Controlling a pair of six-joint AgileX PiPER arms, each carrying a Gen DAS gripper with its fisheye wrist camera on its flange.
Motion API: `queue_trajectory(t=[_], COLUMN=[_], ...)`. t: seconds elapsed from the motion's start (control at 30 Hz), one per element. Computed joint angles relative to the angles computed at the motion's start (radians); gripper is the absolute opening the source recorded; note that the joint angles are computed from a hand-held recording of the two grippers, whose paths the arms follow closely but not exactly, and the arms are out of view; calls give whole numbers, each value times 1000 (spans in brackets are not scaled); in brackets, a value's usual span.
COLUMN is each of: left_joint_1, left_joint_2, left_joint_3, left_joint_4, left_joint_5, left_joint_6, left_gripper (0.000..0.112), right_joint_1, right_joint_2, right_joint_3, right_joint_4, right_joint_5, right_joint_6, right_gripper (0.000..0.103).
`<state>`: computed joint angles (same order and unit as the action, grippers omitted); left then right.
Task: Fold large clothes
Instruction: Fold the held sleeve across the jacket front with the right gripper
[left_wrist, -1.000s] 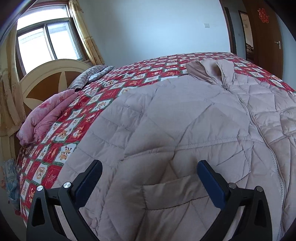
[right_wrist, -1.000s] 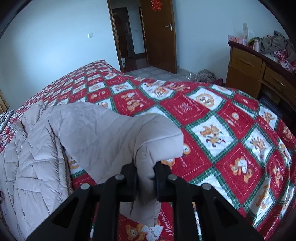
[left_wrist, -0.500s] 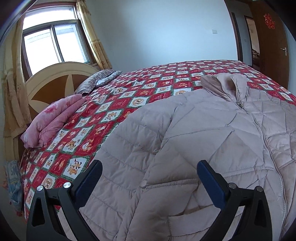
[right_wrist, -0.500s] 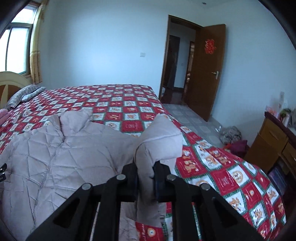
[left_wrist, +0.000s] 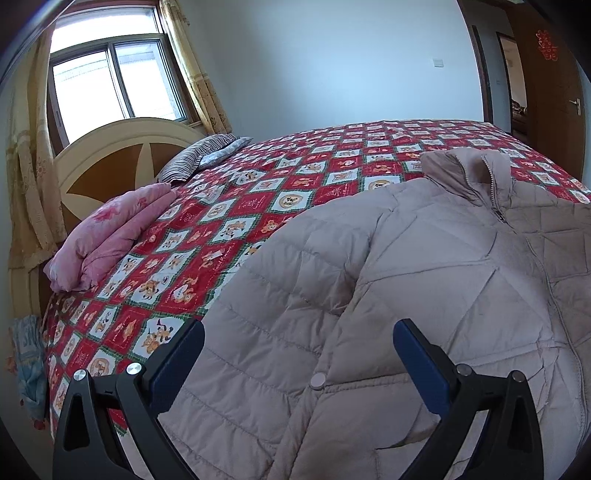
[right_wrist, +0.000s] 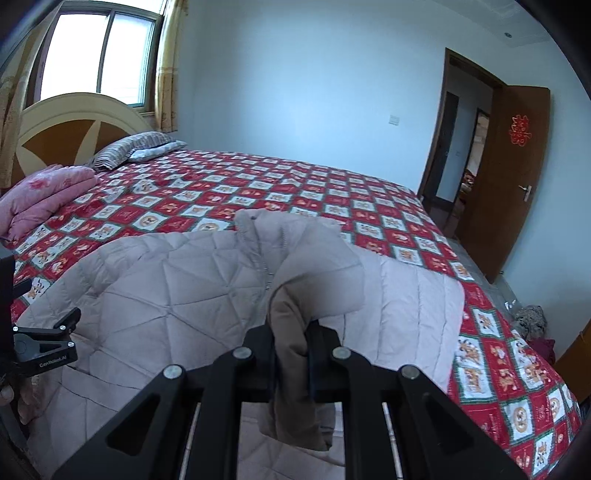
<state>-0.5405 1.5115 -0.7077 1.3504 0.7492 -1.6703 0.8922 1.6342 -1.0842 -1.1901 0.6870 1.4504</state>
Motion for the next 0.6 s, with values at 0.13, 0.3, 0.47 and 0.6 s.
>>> queue_trajectory(t=[0.13, 0.3, 0.47, 0.6], left_joint_1=[39, 70, 48, 9], left_joint_2=[-9, -11, -10, -30], left_joint_3=[17, 23, -4, -43], left_joint_4=[16, 15, -28, -87], left_joint_5=[-19, -48, -55, -54], left_joint_6=[-1, 10, 63, 139], left_gripper=[102, 102, 102, 102], right_joint_1=[13, -1, -52, -40], right_joint_2=[119, 217, 215, 86], right_joint_3=[-79, -129, -82, 63], right_joint_4=[18, 72, 68, -77], right_joint_5=[-54, -131, -303, -349], right_joint_6=[-1, -14, 38, 184], right_gripper=[14, 14, 66, 78])
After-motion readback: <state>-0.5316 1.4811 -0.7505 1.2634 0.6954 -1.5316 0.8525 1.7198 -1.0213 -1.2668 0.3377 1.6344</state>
